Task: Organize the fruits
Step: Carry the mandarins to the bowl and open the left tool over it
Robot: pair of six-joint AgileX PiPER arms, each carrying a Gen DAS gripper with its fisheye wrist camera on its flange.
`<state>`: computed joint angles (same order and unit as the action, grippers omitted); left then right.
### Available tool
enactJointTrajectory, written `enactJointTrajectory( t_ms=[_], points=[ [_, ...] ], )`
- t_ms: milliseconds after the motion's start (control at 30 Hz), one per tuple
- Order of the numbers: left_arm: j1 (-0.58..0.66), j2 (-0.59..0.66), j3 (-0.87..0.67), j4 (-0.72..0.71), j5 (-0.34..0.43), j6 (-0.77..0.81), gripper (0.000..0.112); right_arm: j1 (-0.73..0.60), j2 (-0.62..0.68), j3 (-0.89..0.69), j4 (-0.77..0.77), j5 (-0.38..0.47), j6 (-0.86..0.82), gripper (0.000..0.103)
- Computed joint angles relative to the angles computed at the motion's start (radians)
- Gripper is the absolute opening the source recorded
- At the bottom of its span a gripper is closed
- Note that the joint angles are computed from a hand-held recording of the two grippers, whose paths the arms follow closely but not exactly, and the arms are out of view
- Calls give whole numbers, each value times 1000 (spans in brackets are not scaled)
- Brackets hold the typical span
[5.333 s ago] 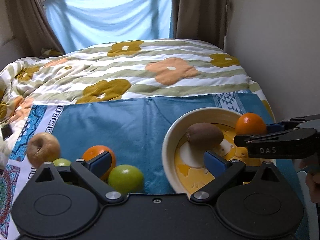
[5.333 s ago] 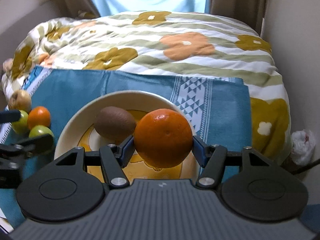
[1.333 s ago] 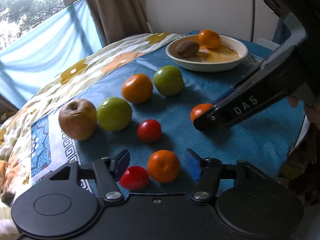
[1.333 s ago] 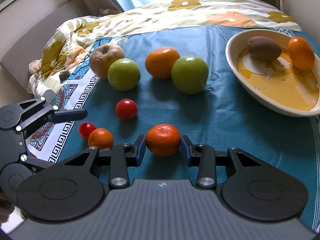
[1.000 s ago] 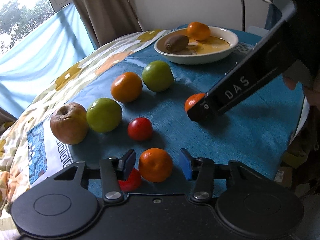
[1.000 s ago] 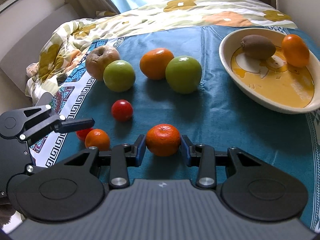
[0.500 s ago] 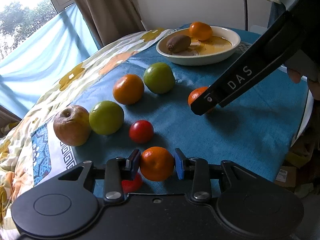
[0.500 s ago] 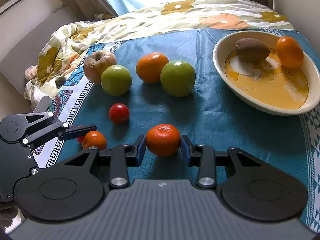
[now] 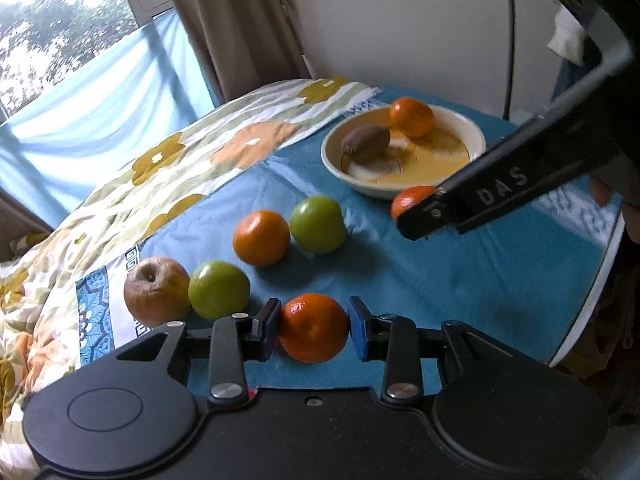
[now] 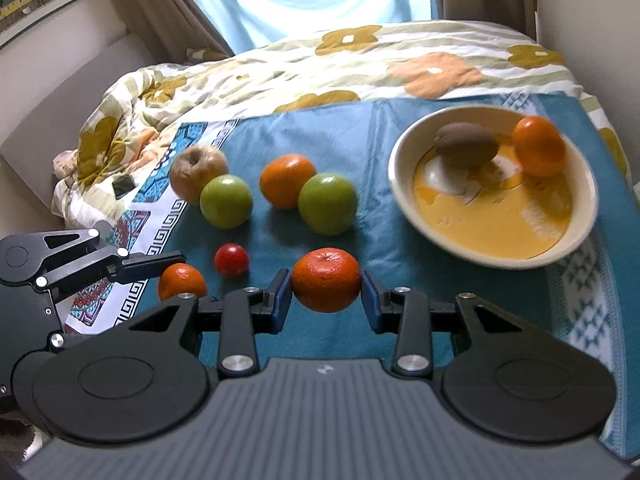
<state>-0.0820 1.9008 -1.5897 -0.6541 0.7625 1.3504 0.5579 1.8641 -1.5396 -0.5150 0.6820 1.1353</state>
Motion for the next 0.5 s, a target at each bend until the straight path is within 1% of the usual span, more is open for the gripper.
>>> enactJointTrajectory(
  t_ms=[167,300,400,500],
  points=[
    [-61,-18,-46,53,2,-156,40,-45,-78,50,26,10,-76,52],
    [-116,-15,-90,102,-2,-279,40,-99,-148,106,55,1,-150,52],
    [-169,-3,-132,155,-6,-390,40,-153,-191,135,106,-6,-241,52],
    [-209,18,-186,190,22,-500,40,-220,-221,155,177,-15,-360,52]
  ],
)
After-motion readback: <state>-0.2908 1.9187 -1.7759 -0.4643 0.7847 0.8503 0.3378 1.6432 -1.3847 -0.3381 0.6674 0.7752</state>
